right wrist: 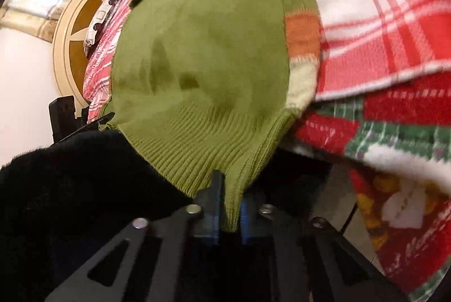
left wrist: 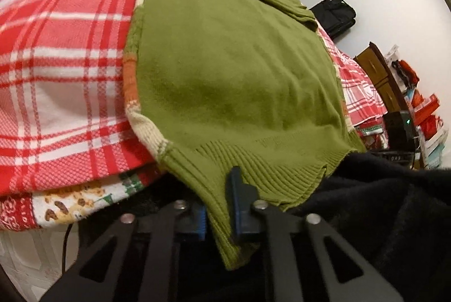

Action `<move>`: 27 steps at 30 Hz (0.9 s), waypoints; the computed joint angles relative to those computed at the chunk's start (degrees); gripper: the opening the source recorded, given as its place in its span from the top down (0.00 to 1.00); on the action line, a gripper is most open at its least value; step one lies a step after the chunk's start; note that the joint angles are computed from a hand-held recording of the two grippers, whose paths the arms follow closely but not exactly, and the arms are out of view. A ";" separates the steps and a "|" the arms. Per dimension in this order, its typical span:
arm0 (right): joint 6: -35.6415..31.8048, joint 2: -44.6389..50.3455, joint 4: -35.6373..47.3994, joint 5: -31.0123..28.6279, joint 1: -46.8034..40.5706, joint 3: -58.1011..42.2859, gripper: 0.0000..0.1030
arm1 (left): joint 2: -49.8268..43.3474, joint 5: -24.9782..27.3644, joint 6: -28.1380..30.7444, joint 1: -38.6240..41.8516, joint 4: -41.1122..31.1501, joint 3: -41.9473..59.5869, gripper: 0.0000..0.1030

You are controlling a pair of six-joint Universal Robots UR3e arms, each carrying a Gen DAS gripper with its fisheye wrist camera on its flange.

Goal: Fold small clothes

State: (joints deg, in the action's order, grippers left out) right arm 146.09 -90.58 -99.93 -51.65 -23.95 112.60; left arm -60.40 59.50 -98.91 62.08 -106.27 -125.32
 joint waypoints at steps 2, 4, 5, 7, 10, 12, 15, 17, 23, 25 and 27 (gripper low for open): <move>-2.19 -1.27 2.71 5.23 -2.12 -0.01 0.95 | 2.65 -1.01 1.88 1.00 -1.65 0.24 0.92; -3.29 -2.06 4.76 9.57 -3.50 -0.84 0.95 | 3.08 -2.95 2.84 2.00 -3.83 1.89 0.93; -3.11 -2.00 5.41 10.86 -3.74 -1.60 0.95 | 1.89 -3.78 1.63 1.26 -3.53 3.20 0.93; -3.27 -1.22 7.56 15.70 -4.28 -4.21 0.95 | -1.32 -5.33 -1.50 -1.03 -1.57 5.82 0.93; 0.89 2.62 5.18 22.53 -3.28 -9.75 0.95 | -7.14 -9.08 -6.79 -5.34 1.05 12.24 0.93; 8.45 7.15 -2.55 25.52 -1.70 -13.48 0.95 | -11.94 -12.62 -11.21 -8.72 2.81 18.00 0.93; 22.95 17.51 -17.28 26.12 0.49 -21.79 0.95 | -21.25 -15.67 -20.85 -14.49 9.05 26.89 0.93; 35.58 26.73 -28.40 24.42 2.02 -28.69 0.95 | -26.75 -16.09 -29.43 -18.70 18.08 30.06 0.93; 53.07 43.17 -35.16 19.65 3.49 -44.52 0.86 | -45.96 -5.22 -49.99 -30.43 35.70 43.67 0.84; 56.28 44.46 -41.44 22.22 2.31 -42.37 0.45 | -48.79 -6.05 -50.03 -30.38 32.03 47.65 0.78; 58.02 43.80 -47.20 22.86 1.14 -39.18 0.22 | -48.22 -6.96 -48.93 -29.50 33.11 46.68 0.60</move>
State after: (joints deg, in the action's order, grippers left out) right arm 204.11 -46.78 -147.12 -28.79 -22.81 73.41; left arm -108.62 52.54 -147.84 32.59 -73.16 -78.63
